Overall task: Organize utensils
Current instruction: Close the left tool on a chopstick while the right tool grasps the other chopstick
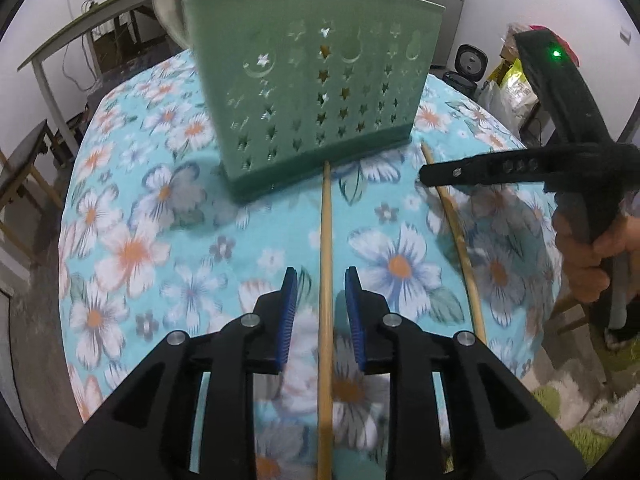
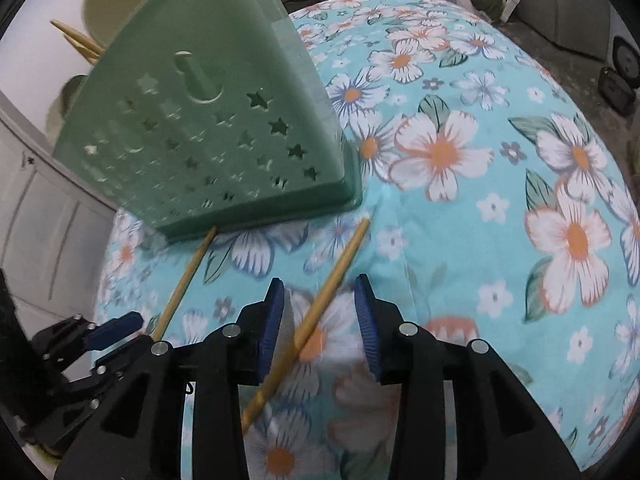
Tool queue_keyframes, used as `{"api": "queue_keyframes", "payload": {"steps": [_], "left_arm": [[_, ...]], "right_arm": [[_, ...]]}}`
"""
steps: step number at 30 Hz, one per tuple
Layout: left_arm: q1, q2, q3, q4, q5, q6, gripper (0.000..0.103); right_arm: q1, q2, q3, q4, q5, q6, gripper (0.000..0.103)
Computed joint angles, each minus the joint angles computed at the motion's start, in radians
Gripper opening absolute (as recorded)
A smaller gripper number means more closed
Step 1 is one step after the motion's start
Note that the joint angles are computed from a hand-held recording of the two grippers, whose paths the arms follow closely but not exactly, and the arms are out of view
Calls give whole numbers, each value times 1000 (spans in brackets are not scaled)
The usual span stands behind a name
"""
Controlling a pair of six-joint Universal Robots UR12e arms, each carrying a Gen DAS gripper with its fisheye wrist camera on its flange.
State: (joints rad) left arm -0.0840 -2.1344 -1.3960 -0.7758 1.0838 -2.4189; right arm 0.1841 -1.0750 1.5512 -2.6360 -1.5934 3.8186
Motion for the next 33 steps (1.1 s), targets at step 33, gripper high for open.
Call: {"api": "queue_keyframes", "payload": {"steps": [33], "left_arm": [[-71,-113,132,53,38,-94,5]], "right_arm": [[-21,-6,35,-78,11,45,6]]}}
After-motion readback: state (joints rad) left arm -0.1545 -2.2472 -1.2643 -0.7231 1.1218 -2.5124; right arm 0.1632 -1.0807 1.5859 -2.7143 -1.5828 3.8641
